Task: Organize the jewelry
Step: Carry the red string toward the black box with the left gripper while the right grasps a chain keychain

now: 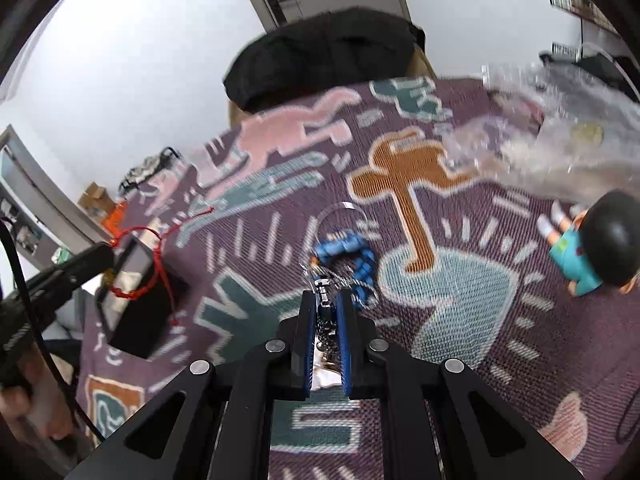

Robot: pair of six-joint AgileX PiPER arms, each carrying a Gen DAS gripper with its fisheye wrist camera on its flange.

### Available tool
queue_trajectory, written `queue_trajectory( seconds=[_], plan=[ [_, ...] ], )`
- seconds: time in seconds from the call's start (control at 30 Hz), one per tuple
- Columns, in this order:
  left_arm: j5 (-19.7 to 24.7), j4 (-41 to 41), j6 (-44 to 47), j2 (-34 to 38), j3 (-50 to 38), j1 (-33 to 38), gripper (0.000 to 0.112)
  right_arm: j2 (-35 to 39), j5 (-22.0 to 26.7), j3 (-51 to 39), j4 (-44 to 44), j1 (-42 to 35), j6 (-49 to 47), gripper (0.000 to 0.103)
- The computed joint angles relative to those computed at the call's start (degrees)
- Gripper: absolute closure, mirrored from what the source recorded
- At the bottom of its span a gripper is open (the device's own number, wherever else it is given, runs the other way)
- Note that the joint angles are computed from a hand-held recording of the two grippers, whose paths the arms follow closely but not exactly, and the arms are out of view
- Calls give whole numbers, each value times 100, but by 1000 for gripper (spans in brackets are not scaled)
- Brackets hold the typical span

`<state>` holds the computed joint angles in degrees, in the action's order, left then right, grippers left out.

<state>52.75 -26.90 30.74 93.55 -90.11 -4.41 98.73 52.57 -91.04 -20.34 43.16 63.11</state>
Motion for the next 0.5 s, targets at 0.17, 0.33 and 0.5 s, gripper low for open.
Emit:
queue_trajectory(
  seconds=[0.17,0.33,0.5],
  plan=[
    [120,-99,81,-92,-157,273,105,-80,400,-577,-347,244,-13,92],
    [217,-180,179,-139,-272,547,105,13,795,-1322,-547,392,-172,92],
    [303,-333,311,-129,-371,895,105,339,1413,-2461,-802,611,-459,92]
  ],
)
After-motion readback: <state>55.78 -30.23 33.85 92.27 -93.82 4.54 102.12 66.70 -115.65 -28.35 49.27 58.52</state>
